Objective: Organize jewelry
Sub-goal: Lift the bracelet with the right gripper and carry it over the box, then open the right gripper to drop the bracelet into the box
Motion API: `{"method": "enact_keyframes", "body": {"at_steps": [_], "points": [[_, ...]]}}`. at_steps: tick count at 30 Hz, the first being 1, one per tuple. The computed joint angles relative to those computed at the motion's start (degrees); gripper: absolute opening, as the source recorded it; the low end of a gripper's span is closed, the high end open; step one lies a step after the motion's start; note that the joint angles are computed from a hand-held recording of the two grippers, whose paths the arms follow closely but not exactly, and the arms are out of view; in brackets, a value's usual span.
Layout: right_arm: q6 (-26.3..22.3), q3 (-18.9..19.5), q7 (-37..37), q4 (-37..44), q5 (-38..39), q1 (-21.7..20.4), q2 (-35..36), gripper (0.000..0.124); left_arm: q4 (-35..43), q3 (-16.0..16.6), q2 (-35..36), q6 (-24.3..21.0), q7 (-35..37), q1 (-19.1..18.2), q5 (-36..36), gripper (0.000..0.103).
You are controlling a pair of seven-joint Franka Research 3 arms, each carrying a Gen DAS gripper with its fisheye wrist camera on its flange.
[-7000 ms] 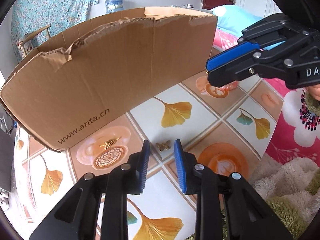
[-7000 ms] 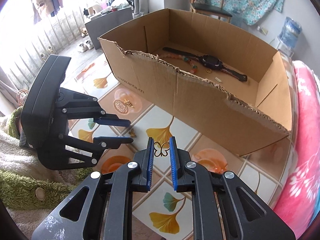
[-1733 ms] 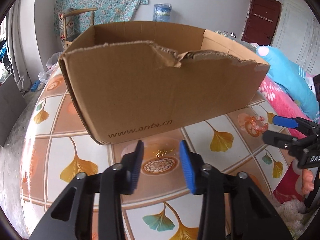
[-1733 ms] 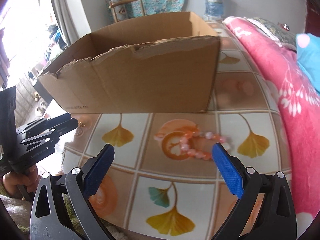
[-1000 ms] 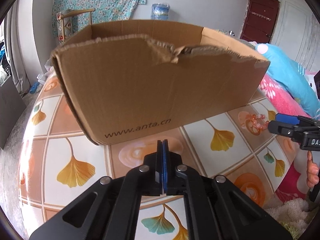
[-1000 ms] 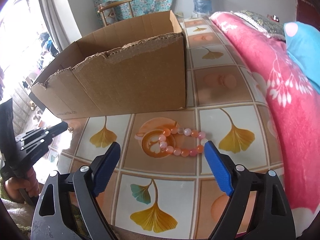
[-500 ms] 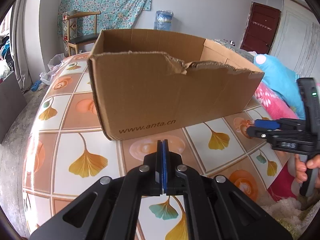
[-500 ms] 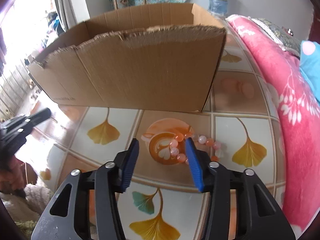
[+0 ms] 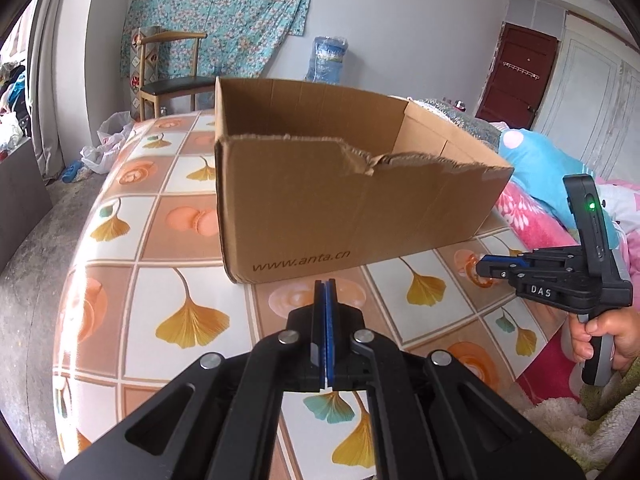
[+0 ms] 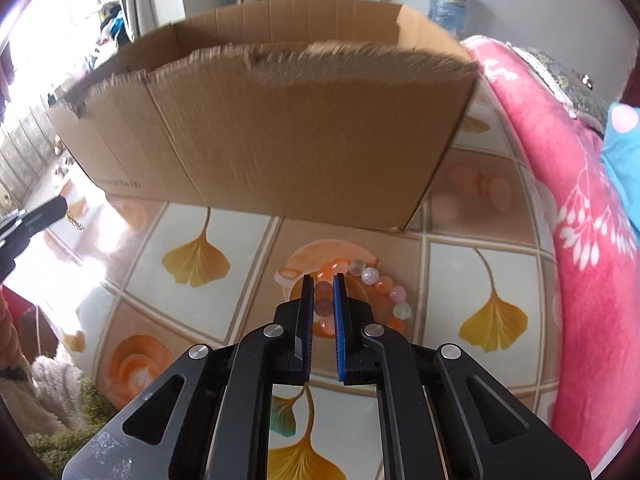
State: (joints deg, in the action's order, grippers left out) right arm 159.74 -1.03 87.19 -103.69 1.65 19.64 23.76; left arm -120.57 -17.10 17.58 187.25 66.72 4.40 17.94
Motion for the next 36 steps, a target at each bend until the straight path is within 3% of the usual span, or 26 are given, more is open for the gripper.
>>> {"method": "enact_keyframes", "body": {"at_steps": [4,9,15,19,22,28,32,36], "points": [[3.36,3.23,-2.97,-3.33,6.41,-3.6,-3.67,0.007,-0.5,-2.59,-1.36,0.86,0.56,2.31,0.72,0.0],[6.82,7.27,-8.84,-5.96,17.05,-7.58,-7.83,0.007,-0.39,-9.71,-3.11,2.1,1.25,9.03,3.86,0.0],[8.08,10.18,-18.92,-4.7,29.0,-10.01,-10.45,0.007,2.4,-24.25,-2.71,2.5,0.45,22.97,10.6,0.0],[8.53,11.21,-25.97,-1.53,34.49,-10.28,-10.57,0.007,5.56,-27.88,-1.92,2.09,1.15,26.25,13.21,0.0],[7.58,12.74,-32.55,2.13,40.01,-11.0,-9.33,0.007,9.23,-29.66,0.16,1.04,3.29,27.34,13.61,0.0],[4.63,12.3,-37.24,11.64,42.17,-9.87,-3.2,0.007,15.88,-26.65,4.09,-2.31,9.15,23.0,10.46,0.0],[0.77,12.13,-36.06,18.03,40.82,-9.87,1.88,0.007,22.24,-28.82,9.86,-10.33,13.94,22.67,6.87,0.0],[-3.55,11.75,-33.39,22.69,39.04,-9.98,5.78,0.007,28.88,-25.42,13.8,-20.28,15.0,17.97,3.13,0.0]]}}
